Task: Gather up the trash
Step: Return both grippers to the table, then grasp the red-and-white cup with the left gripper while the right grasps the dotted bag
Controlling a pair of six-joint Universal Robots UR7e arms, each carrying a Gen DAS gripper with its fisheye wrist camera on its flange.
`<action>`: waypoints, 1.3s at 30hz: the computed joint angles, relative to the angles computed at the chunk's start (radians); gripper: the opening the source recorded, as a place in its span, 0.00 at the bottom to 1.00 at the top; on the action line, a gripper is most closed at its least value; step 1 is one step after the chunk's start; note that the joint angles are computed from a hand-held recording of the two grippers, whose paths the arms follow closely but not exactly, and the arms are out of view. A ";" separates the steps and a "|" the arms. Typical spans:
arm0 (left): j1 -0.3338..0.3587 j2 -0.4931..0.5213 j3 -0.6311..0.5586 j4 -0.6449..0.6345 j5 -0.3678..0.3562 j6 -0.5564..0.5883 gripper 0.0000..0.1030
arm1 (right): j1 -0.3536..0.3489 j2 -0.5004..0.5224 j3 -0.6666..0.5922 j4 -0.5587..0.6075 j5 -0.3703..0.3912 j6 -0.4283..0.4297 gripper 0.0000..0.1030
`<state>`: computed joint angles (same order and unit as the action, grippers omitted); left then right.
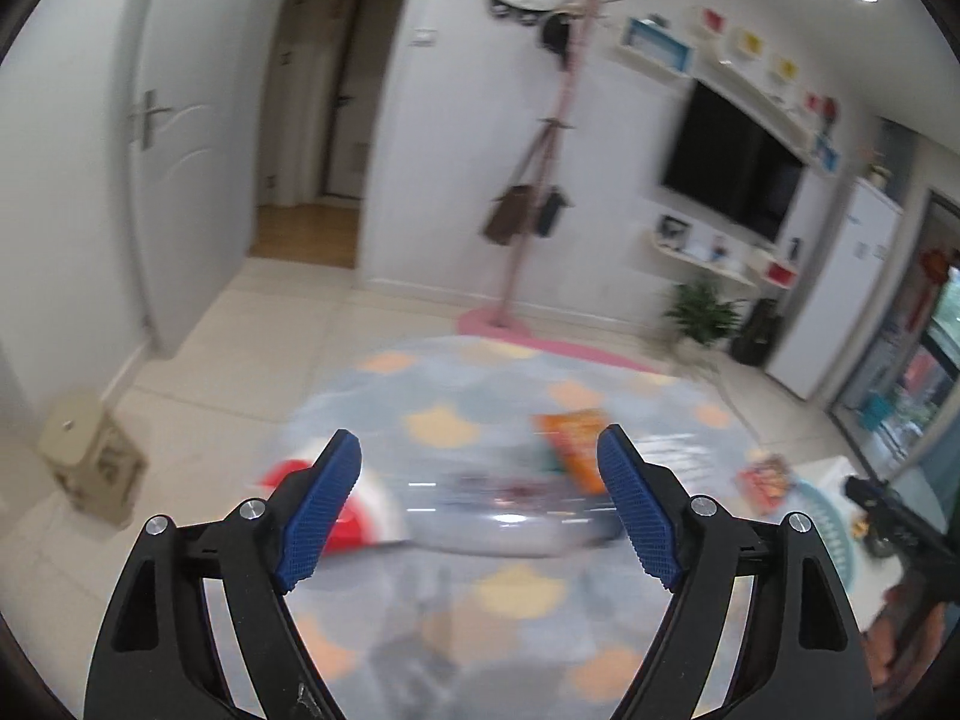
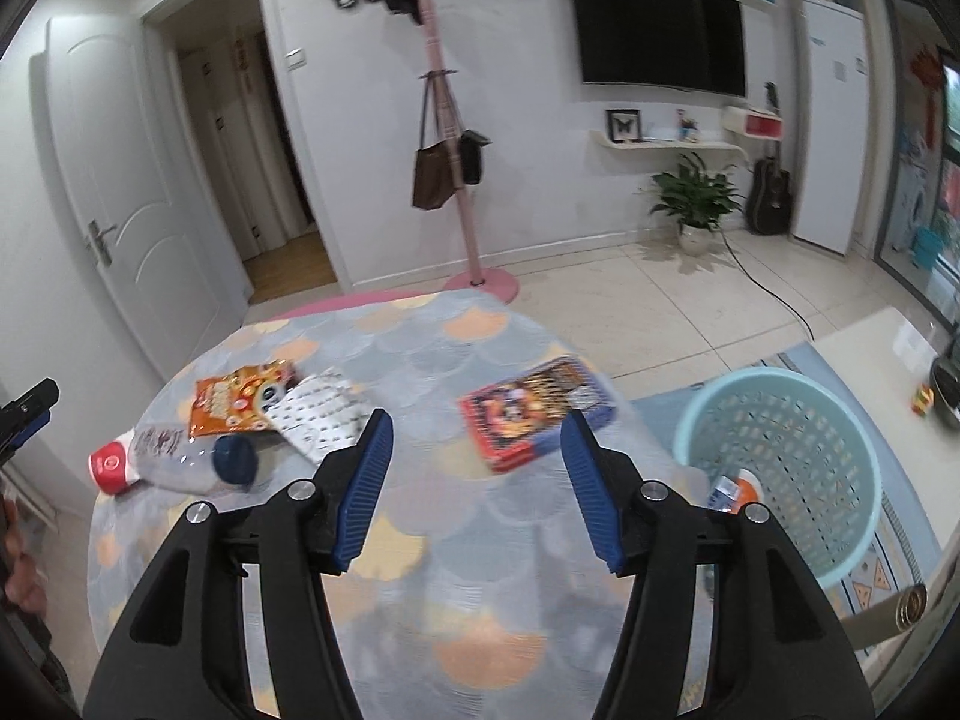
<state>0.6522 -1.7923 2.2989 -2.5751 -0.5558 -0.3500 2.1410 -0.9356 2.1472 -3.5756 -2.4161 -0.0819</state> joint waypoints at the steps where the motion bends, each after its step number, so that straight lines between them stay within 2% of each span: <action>1: 0.030 -0.015 -0.009 0.013 0.004 0.013 0.80 | 0.002 0.012 -0.011 0.009 0.003 -0.001 0.54; 4: 0.115 -0.037 -0.031 0.032 -0.011 0.046 0.80 | 0.009 0.043 -0.035 0.041 0.010 0.008 0.55; 9: 0.289 -0.013 -0.092 0.017 -0.161 0.101 0.80 | 0.021 0.093 -0.079 0.076 0.008 0.001 0.55; 14: 0.389 0.020 -0.114 0.008 -0.287 0.122 0.79 | 0.031 0.133 -0.121 0.111 -0.001 -0.004 0.55; 15: 0.405 0.018 -0.112 0.005 -0.312 0.128 0.75 | 0.032 0.138 -0.127 0.114 -0.003 -0.006 0.55; 18: 0.415 0.015 -0.105 0.017 -0.371 0.143 0.69 | 0.034 0.153 -0.140 0.119 -0.005 -0.003 0.55; 21: 0.403 -0.002 -0.094 0.068 -0.390 0.159 0.54 | 0.036 0.163 -0.150 0.132 -0.008 0.005 0.55; 26: 0.361 -0.069 -0.054 0.160 -0.420 0.147 0.52 | 0.036 0.181 -0.161 0.140 -0.011 0.015 0.55; 29: 0.329 -0.099 -0.026 0.206 -0.417 0.145 0.57 | 0.033 0.182 -0.159 0.146 -0.006 0.025 0.55; 32: 0.315 -0.108 -0.009 0.240 -0.422 0.128 0.71 | 0.032 0.187 -0.159 0.149 -0.003 0.034 0.55; 36: 0.292 -0.090 0.025 0.175 -0.360 0.141 0.74 | 0.031 0.185 -0.156 0.156 0.001 0.040 0.55; 39: 0.285 -0.071 0.029 0.143 -0.352 0.139 0.77 | 0.032 0.182 -0.152 0.154 -0.003 0.039 0.56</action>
